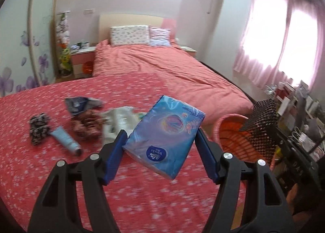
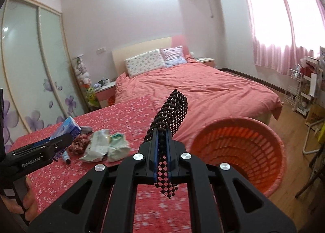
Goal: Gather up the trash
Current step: 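Carry the tissue pack and comb over the orange basket with both grippers, then open both grippers to drop the tissue pack and comb into the basket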
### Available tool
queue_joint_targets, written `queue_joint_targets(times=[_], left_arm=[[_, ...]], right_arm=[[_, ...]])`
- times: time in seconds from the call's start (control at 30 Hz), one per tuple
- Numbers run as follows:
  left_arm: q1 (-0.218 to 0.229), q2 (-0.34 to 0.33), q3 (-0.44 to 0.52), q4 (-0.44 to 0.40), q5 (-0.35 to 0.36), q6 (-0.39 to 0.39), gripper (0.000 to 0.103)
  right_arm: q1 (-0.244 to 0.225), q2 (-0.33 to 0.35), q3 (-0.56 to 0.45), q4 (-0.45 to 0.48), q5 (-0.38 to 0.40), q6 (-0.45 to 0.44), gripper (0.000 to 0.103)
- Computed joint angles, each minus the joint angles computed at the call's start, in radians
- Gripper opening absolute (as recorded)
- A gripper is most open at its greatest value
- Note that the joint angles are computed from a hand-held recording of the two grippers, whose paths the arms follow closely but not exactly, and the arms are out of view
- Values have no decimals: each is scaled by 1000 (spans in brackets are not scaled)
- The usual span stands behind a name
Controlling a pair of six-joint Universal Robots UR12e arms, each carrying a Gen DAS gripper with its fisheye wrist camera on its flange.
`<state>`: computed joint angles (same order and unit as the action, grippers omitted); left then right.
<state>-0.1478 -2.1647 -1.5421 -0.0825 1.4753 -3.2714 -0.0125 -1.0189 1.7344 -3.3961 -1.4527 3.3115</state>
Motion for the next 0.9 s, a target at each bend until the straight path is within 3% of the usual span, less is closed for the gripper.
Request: queue_joint_targets(times=[0.43,0.9], left_arm=[[-69,-79,120,-47,-112,47,67],[-110,-170,244,-139,-198,80,67]], right_arm=[[-47,6,24,-32,-62,46,7],[-92,22,21,-10,-74,113,7]])
